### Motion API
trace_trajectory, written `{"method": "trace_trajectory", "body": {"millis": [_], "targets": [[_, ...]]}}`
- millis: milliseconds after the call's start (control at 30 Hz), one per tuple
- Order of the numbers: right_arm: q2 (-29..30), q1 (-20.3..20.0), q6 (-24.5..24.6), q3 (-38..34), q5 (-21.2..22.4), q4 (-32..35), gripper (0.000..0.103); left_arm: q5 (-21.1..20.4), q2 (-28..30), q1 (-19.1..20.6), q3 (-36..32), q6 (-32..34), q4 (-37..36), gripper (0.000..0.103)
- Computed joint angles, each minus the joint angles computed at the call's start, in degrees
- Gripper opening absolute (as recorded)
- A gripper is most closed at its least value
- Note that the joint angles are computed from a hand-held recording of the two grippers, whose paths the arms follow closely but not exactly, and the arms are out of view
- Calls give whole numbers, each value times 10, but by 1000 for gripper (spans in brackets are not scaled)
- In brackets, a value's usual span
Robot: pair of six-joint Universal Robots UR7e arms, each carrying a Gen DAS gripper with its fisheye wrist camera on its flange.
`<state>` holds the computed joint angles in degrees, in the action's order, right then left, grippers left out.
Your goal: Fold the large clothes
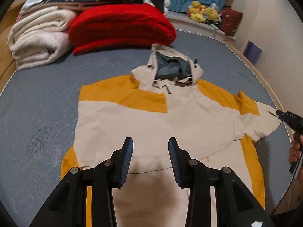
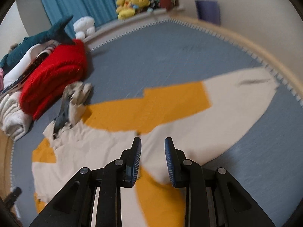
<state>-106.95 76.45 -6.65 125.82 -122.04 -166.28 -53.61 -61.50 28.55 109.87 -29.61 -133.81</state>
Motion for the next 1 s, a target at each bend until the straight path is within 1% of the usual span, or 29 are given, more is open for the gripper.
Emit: {"method": "trace_trajectory", "body": {"millis": [33, 100, 167, 233, 267, 333, 400, 433, 467, 567, 733, 900, 1000], "targets": [[-13, -8, -10, 1, 2, -7, 31, 0, 2, -2, -1, 5, -3, 36], [-41, -32, -21, 2, 19, -7, 36, 1, 6, -3, -1, 12, -17, 36], [-64, -63, -36, 1, 39, -8, 49, 3, 7, -2, -2, 10, -24, 36], [-91, -114, -63, -1, 70, -17, 57, 2, 7, -2, -3, 5, -24, 36], [-102, -141, -74, -1, 83, -22, 58, 2, 9, -1, -4, 6, -28, 36], [-122, -195, -83, -1, 116, -24, 58, 2, 13, -1, -5, 7, -29, 36], [-148, -285, -78, -11, 191, 7, 58, -1, 21, 0, -10, 11, -28, 36], [-155, -316, -75, -13, 221, 14, 58, -1, 25, 0, -11, 14, -31, 36], [-160, -366, -69, -20, 263, 25, 58, -1, 27, 0, -12, 17, -32, 36], [-152, -448, -52, -39, 330, 40, 58, 2, 33, 1, -15, 19, -36, 36], [-116, -518, -30, -67, 407, 59, 58, -5, 40, 6, -18, 16, -37, 36], [-80, -539, 8, -76, 432, 65, 57, 0, 44, 6, -16, 30, -35, 36], [-55, -547, 26, -85, 441, 64, 49, 3, 45, 7, -16, 32, -34, 36]]}}
